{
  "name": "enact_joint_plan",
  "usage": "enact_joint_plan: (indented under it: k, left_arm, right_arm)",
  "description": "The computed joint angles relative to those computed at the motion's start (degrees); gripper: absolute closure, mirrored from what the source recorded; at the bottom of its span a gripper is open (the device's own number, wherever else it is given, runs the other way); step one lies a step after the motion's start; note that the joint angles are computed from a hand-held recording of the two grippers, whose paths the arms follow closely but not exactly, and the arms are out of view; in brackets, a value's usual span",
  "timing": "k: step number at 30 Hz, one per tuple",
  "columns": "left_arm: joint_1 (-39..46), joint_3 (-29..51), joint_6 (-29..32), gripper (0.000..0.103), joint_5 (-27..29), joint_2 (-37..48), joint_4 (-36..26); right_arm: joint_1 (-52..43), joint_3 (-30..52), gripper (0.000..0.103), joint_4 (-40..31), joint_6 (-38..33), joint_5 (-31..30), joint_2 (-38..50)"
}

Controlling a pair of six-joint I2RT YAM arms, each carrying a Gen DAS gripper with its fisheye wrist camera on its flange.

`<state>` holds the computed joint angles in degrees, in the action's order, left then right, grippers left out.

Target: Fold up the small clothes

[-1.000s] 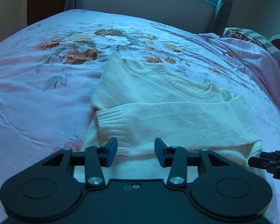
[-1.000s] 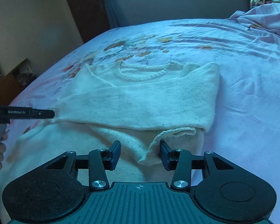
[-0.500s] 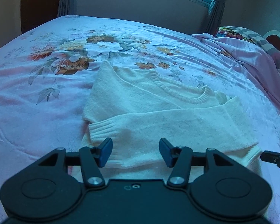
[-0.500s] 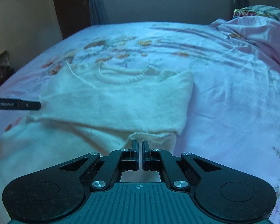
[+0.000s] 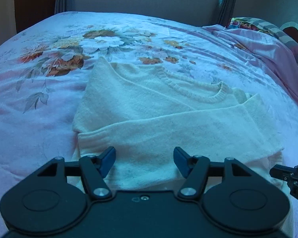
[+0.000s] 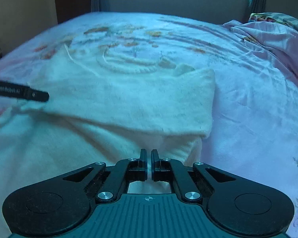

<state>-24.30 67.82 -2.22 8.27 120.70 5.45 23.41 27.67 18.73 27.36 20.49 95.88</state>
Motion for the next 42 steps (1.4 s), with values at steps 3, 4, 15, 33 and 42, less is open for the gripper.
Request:
enact_joint_plan:
  k: [3, 4, 15, 33, 42]
  left_arm:
    - [-0.4, 5.0, -0.9, 0.04, -1.7, 2.7, -2.7]
    - [-0.4, 6.7, -1.1, 0.04, -2.1, 3.9, -3.5]
    - [-1.1, 6.7, 1.4, 0.035, -4.4, 5.3, -3.9]
    - [2.2, -34.4, 8.6, 0.03, -3.6, -25.2, 4.7]
    - [4.2, -49.2, 12.1, 0.029, -2.0, -38.8, 5.3]
  right_arm:
    - [-0.8, 4.8, 0.101, 1.1, -2.3, 3.6, 2.4]
    - [-1.3, 7.1, 0.101, 0.6, -3.2, 4.6, 4.1]
    - [-3.2, 7.1, 0.079, -0.8, 2.7, 2.7, 6.9]
    - [43.8, 1.3, 0.035, -38.6, 57.7, 25.3, -4.4]
    - [59.2, 10.4, 0.036, -46.7, 72.0, 24.3, 6.1]
